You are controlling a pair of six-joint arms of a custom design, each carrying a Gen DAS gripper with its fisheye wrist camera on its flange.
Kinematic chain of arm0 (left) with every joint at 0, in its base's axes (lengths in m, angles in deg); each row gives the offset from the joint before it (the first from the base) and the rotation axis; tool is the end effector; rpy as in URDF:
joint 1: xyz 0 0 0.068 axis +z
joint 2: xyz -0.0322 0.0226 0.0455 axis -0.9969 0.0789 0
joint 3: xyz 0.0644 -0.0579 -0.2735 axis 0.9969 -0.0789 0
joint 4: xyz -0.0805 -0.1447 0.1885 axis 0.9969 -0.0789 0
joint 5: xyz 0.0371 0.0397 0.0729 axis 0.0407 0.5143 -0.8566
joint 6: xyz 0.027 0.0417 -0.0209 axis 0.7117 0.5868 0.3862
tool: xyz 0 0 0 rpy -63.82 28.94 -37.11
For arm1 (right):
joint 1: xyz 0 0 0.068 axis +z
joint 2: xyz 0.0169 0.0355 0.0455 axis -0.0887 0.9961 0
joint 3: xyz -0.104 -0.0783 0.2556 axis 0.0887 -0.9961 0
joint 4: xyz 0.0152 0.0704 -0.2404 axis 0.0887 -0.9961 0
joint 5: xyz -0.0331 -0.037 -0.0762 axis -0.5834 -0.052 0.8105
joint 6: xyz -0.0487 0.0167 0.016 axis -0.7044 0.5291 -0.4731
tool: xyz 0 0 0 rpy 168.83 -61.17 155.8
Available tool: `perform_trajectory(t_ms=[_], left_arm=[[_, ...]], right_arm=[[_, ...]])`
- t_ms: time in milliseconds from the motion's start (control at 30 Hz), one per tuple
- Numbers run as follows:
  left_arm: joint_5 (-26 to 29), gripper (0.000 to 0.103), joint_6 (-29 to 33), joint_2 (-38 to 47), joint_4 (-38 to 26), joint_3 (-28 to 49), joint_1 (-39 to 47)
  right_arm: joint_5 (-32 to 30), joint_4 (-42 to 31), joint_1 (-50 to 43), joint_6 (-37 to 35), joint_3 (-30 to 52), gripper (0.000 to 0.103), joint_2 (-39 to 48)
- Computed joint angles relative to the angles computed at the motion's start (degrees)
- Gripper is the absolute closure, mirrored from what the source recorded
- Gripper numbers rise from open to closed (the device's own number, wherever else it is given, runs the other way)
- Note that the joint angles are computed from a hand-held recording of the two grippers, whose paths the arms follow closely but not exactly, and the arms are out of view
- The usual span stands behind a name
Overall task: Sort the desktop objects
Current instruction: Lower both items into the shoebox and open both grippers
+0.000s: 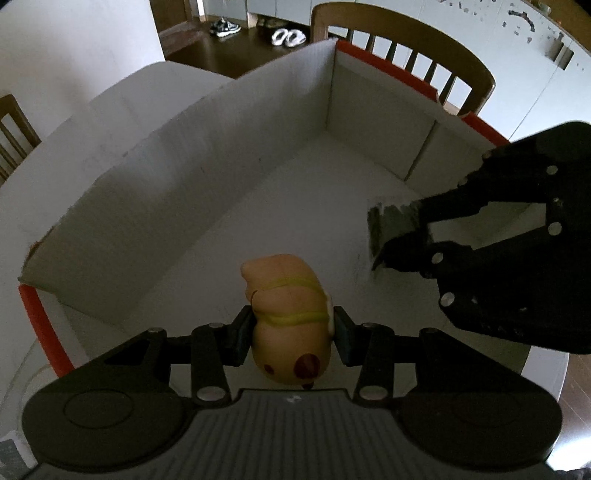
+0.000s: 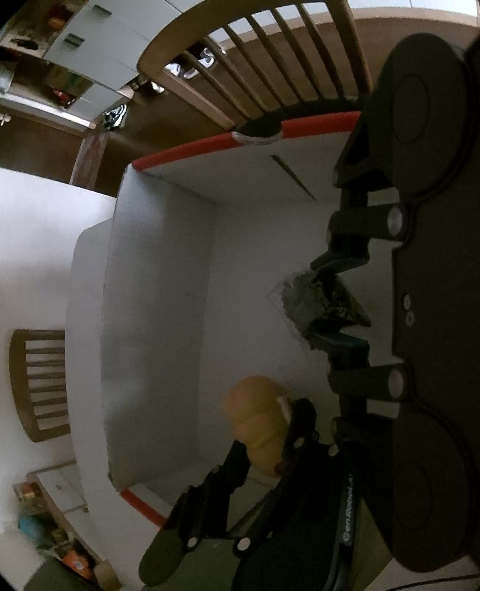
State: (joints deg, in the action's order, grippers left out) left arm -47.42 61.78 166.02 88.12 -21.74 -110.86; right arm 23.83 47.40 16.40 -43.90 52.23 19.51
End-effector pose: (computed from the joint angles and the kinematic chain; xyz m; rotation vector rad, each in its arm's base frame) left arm 0.1541 -0.0690 0.0826 0.1423 2.7528 -0.0627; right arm 0.1803 0.0791 0.1029 -1.1542 2.4064 0.2576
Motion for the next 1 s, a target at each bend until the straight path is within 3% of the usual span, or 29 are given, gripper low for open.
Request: perform_trajectory(t_ms=[467,600,633,733,1000], left_arm=[[2.6,0.058,1.54,7.88,-2.72,4.81,1.92],[2.22,0.057,1.99,7.61,-3.52,5.14,1.25],[2.22,0.052,2.13,7.47,-3.91,5.22,1.04],[2.76,0.037,2.44,5.47,-5.49,5.07,0.95],[3.83,0.036,1.75,-4.39,-9.77,2.29,1.77]], right_arm=[[2.13,-3.86,2.56,-0.6,3.05,0.067,4.16],[1.83,-4.65,2.18,-1.23,2.99,0.062,3.45],[1.74,-4.92,2.17,-1.16,2.93,0.058,3.25],[0.66,-6.13,0.43,-2.64,4.49,0.049,3.69],[-2.87,-10.06,-3.07,-4.45,4.48,0.046,-1.13]])
